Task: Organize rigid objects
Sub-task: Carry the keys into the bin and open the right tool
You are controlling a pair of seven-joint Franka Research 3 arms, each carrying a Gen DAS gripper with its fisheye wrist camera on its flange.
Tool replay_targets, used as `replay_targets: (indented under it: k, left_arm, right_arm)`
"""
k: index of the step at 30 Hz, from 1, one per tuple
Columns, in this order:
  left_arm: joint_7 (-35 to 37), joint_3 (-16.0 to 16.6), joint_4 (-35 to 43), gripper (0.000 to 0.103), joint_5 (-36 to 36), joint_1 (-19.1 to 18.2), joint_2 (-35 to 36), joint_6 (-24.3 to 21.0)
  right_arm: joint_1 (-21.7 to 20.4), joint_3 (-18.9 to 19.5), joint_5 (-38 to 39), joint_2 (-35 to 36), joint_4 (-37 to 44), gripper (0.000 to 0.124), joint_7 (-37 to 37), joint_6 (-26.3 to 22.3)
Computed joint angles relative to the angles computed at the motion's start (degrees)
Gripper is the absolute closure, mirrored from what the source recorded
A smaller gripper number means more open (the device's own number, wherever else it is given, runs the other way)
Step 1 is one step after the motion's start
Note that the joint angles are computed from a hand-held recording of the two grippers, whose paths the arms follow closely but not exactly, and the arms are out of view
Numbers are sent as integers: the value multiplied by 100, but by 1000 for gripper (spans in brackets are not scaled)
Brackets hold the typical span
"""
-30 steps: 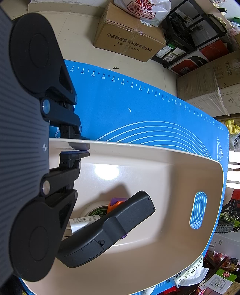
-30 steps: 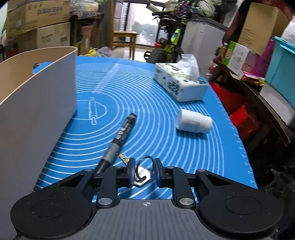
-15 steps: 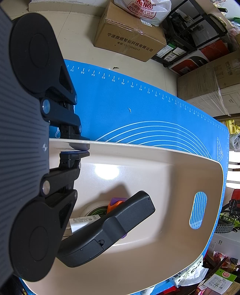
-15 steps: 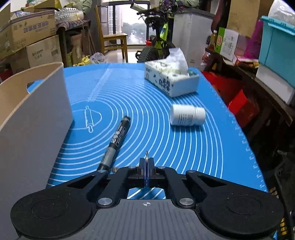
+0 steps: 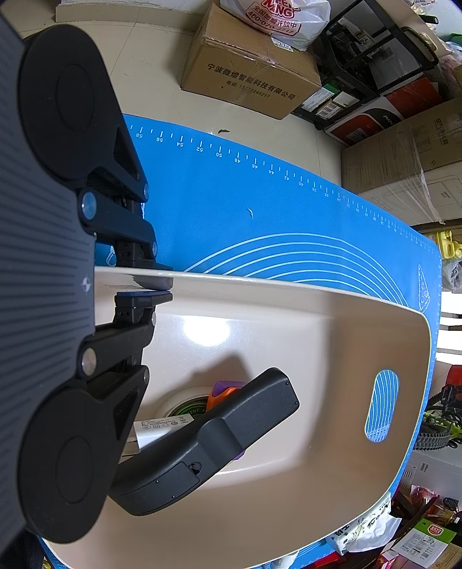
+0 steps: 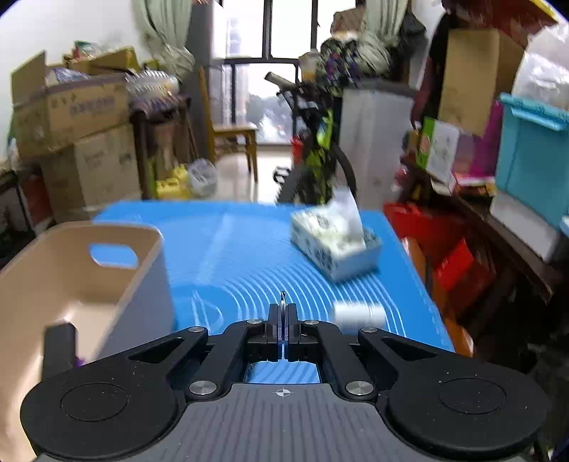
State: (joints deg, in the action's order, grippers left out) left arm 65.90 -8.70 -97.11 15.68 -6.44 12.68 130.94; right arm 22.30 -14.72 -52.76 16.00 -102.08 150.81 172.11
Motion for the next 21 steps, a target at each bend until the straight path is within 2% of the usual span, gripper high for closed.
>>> replay_targets:
  k: [3, 12, 17, 21]
  left_arm:
    - [-10, -3, 3, 94, 9, -6, 4, -4]
    - [-2, -2, -5, 94, 11, -2, -2, 0]
    - [2, -1, -3, 94, 7, 1, -2, -2]
    - [0, -3, -6, 94, 5, 0, -2, 3]
  right_arm:
    - [10, 21, 39, 5, 182, 111, -92, 221]
    - [-298, 890, 1809, 325, 880, 111, -2151, 614]
    - [-504, 1530, 2643, 569, 1144, 111, -3162, 445]
    - [-652, 2031, 3293, 701, 1195, 111, -3931, 91]
